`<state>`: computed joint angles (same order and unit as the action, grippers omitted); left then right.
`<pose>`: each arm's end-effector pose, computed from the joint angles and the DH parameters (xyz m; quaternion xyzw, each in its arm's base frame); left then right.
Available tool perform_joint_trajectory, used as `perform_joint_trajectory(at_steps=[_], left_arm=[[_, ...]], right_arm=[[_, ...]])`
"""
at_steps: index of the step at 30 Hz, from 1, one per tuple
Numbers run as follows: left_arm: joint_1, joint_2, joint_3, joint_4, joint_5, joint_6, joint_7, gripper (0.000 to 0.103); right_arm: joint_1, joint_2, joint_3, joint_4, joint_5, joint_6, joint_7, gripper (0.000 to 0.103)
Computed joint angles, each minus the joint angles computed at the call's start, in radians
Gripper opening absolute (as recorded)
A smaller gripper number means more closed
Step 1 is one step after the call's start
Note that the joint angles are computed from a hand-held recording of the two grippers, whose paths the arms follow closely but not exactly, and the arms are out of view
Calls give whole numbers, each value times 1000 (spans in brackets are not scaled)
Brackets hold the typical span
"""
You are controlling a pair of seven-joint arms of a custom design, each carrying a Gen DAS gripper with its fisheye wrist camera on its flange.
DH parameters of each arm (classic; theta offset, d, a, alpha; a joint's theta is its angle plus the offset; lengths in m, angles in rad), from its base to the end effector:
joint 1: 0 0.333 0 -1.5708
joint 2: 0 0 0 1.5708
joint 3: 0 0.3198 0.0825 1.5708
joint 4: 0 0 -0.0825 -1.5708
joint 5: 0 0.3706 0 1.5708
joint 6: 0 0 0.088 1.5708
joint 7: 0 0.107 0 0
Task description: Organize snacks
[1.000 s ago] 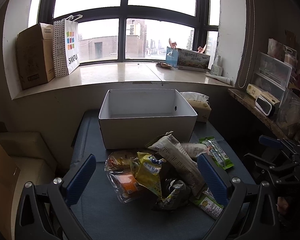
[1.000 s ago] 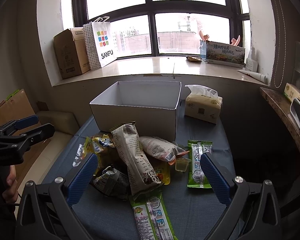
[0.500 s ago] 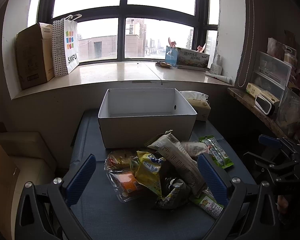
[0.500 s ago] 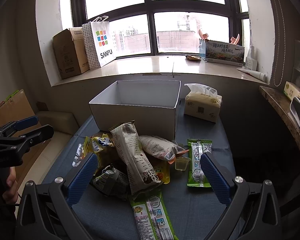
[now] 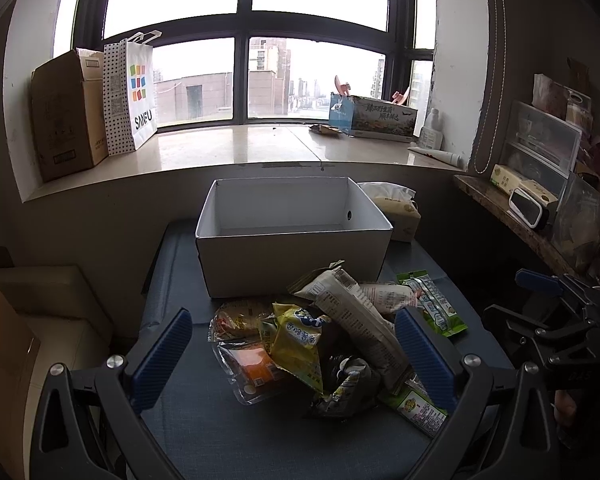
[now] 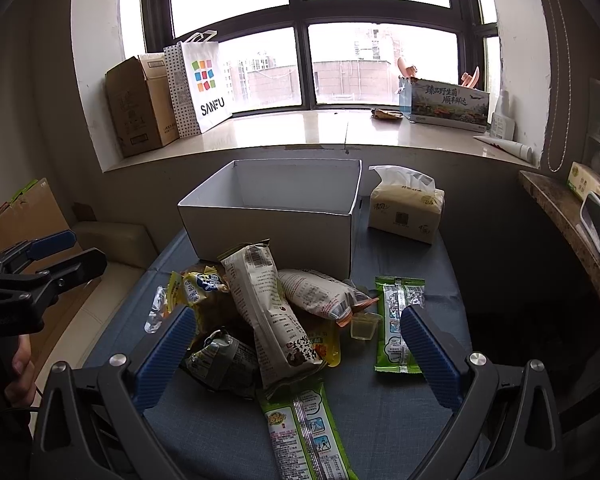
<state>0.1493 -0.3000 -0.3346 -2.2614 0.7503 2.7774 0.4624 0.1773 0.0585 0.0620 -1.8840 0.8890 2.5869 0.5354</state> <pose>0.4796 -0.1367 0.5661 -0.7138 0.5306 -0.3027 0.3424 0.5947 0.1295 0.5507 -0.8057 0.3988 -0.1388 0.4153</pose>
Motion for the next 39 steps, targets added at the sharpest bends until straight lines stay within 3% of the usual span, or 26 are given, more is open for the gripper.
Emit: perform_joint_trajectory(at_steps=[14,20,24,26,29,33,34,35,36,38,39], left_arm=[[5,-2,2,-9,3,13,-7,103],[32,-6,1,-33,12,59,-26,103],[52,-7,0,-51,21,92,-30,103],[51,-4,15,-67,-5,133,-7,103],[49,9,19,-76,-59,130,48,103],[49,22,18,-87,-93,126,91,103],[45,26,21,-87,-106,125,103,103],[45,29,20,-88,-113,123,111,103],[46,32,20,-88,-117,125,115,103],[22,38,46,-97,-166,151,162,103],[10,41,56,-102,-196,164,190,103]], right_arm=[[0,7,3,5,1,-17,-7,103],[-3,72,24,59,40,-42,-87,103],[23,166,53,120,-103,17,-64,103],[26,211,72,158,-174,12,-27,103],[18,283,103,233,-253,-60,20,103],[42,359,109,279,-388,-30,115,103],[46,381,105,302,-425,-47,155,92],[36,397,115,318,-434,-61,170,65],[26,411,125,335,-446,-77,179,52],[14,404,143,312,-467,-40,164,41],[1,395,156,298,-463,-29,148,40]])
